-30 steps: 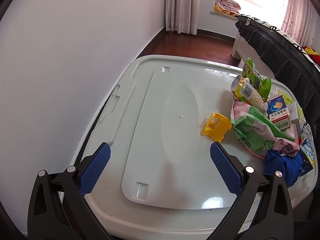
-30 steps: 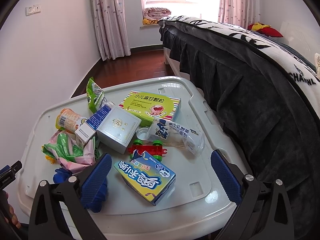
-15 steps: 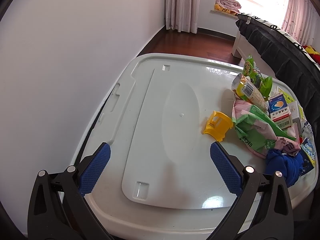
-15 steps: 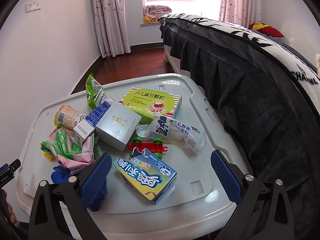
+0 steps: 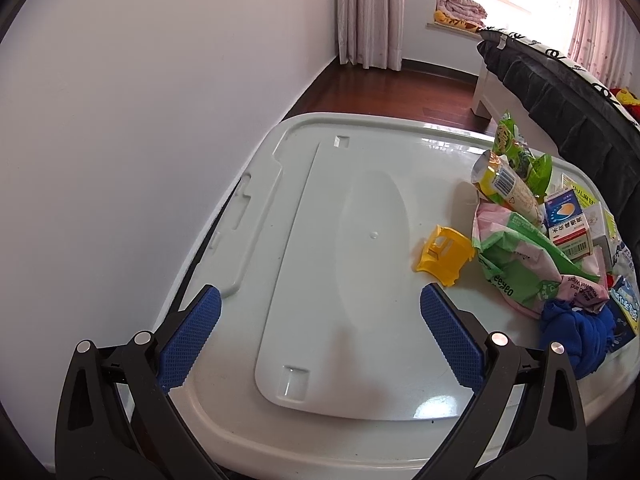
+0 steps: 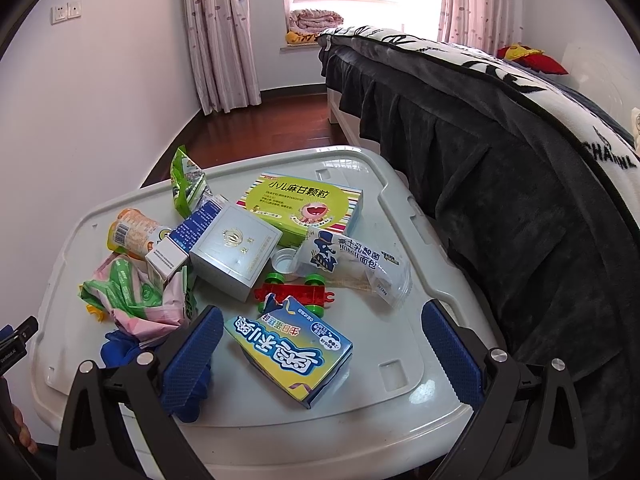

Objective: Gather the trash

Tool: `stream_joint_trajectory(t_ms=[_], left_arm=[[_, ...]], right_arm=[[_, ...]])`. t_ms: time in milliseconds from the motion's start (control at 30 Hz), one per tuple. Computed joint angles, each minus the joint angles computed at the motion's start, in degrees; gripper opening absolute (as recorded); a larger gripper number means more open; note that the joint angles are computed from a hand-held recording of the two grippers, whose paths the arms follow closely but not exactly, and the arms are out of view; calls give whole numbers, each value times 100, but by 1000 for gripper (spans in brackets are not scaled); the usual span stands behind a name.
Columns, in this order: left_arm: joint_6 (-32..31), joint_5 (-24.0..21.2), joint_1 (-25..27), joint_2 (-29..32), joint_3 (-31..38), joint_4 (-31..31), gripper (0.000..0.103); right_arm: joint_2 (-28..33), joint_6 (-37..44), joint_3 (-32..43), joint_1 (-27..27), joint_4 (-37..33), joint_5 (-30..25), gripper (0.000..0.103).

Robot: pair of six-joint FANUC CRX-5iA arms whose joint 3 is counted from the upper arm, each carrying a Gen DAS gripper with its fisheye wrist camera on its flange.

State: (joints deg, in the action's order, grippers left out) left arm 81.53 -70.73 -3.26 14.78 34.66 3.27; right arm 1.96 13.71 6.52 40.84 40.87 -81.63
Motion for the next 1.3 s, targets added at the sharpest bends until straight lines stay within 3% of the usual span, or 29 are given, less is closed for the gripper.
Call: stream_joint_trajectory(t_ms=[967,1067,1300], left_arm=[[85,-203,61,104,142,90,97],[62,-224,63,110,149,96,97],[-155,-304,95,146,117,356,97]], right_arm=[[-2,126,59,-13,-200,111,98],[106,363,192,-48,-403,50,98],[895,1936,899,-313,-952,-706,98]])
